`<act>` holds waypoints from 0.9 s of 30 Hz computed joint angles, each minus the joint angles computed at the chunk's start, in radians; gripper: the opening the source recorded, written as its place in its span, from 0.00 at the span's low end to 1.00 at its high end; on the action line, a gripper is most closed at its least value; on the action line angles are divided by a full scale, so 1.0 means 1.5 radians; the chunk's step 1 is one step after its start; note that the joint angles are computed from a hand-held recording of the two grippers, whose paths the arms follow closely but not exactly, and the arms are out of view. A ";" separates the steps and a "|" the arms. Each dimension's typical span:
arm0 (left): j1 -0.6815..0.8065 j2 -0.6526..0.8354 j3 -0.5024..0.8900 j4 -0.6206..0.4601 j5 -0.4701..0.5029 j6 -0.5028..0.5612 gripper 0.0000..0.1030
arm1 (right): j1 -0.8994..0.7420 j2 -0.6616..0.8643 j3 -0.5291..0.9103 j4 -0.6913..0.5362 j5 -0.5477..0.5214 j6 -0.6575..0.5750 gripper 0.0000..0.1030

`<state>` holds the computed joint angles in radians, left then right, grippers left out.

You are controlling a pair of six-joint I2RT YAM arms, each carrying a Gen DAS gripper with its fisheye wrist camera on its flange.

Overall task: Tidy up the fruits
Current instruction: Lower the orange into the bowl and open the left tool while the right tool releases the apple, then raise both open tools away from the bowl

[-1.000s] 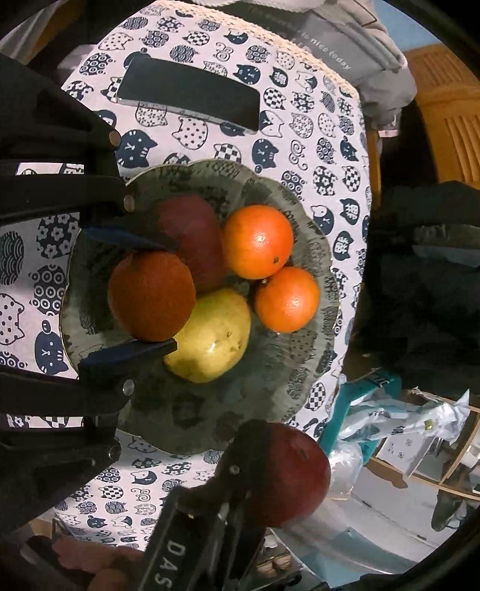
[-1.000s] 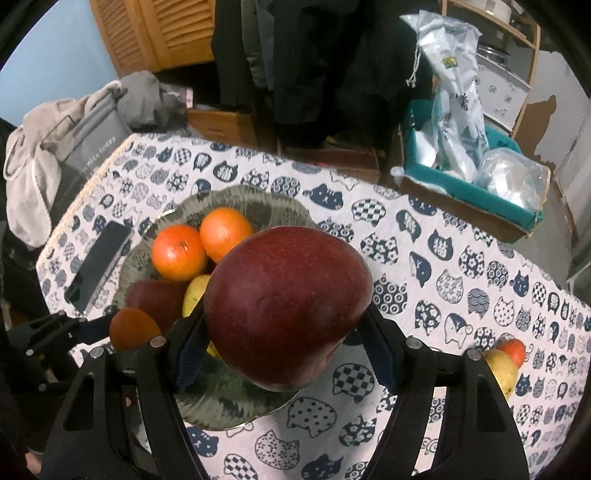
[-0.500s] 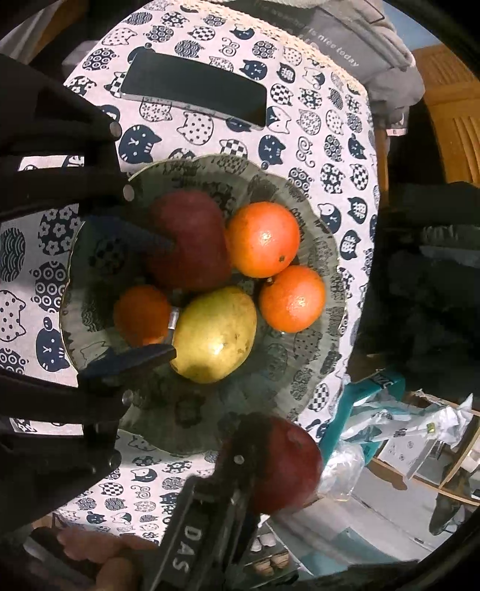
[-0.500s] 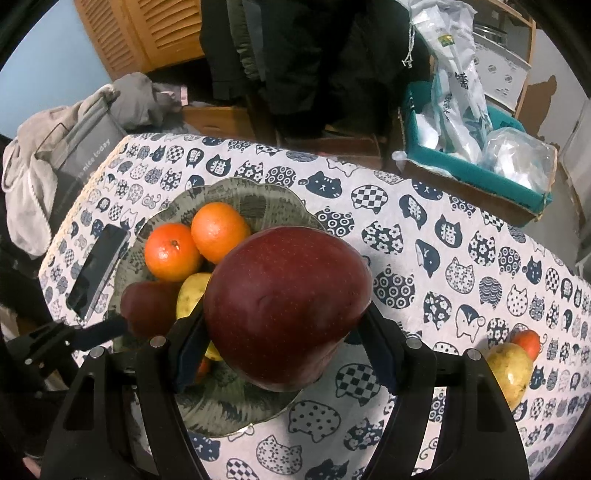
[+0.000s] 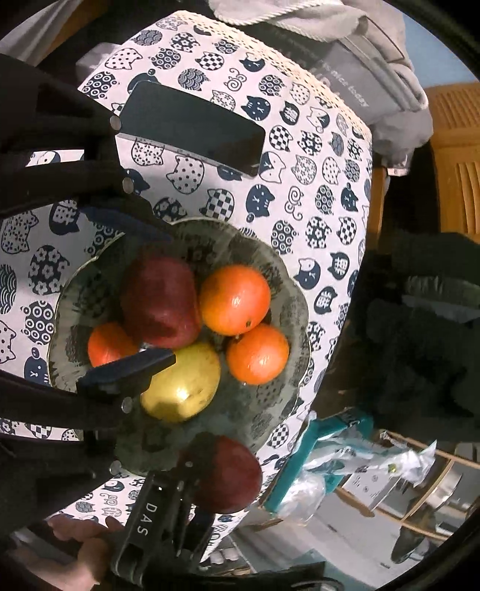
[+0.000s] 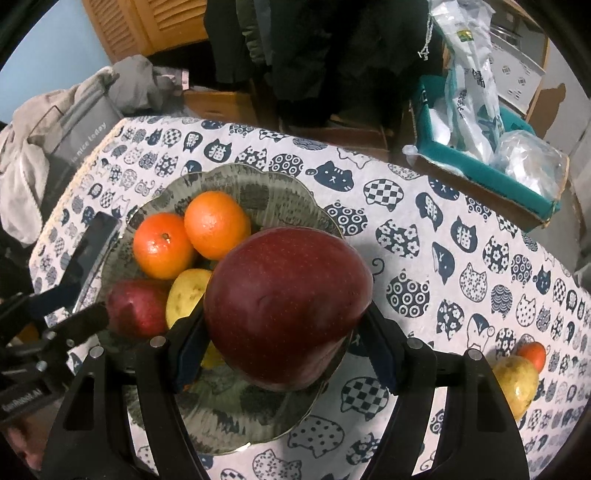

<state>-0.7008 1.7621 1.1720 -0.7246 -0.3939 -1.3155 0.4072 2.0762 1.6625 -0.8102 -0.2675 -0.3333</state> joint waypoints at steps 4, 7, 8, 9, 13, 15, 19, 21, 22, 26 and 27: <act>0.002 -0.004 -0.006 0.003 0.002 -0.003 0.60 | 0.004 0.008 0.011 -0.006 0.007 0.000 0.75; 0.003 -0.005 -0.007 0.004 0.002 -0.002 0.60 | 0.006 0.009 0.012 -0.004 0.009 -0.002 0.76; 0.003 -0.005 -0.008 0.005 0.001 0.000 0.60 | 0.005 0.005 0.009 0.001 0.003 -0.002 0.76; 0.002 -0.005 -0.007 0.004 0.000 0.001 0.60 | 0.005 0.003 0.011 0.001 -0.003 -0.001 0.78; 0.001 -0.006 -0.003 -0.001 -0.003 0.000 0.60 | 0.007 -0.010 0.019 -0.002 -0.009 -0.002 0.79; -0.001 -0.008 0.000 -0.006 -0.006 -0.002 0.60 | 0.006 -0.016 0.022 -0.004 -0.016 0.002 0.79; -0.007 -0.013 0.015 -0.023 -0.018 -0.007 0.60 | 0.000 -0.036 0.019 0.003 -0.017 0.007 0.79; -0.009 -0.017 0.021 -0.030 -0.024 -0.007 0.60 | -0.006 -0.045 0.017 0.006 -0.021 0.012 0.79; -0.011 -0.019 0.025 -0.034 -0.027 -0.008 0.60 | -0.009 -0.049 0.016 0.007 -0.023 0.014 0.80; -0.023 -0.023 0.053 -0.064 -0.052 -0.011 0.66 | -0.027 -0.071 0.014 0.009 -0.031 0.023 0.80; -0.027 -0.022 0.063 -0.074 -0.061 -0.012 0.66 | -0.030 -0.077 0.012 0.011 -0.032 0.023 0.80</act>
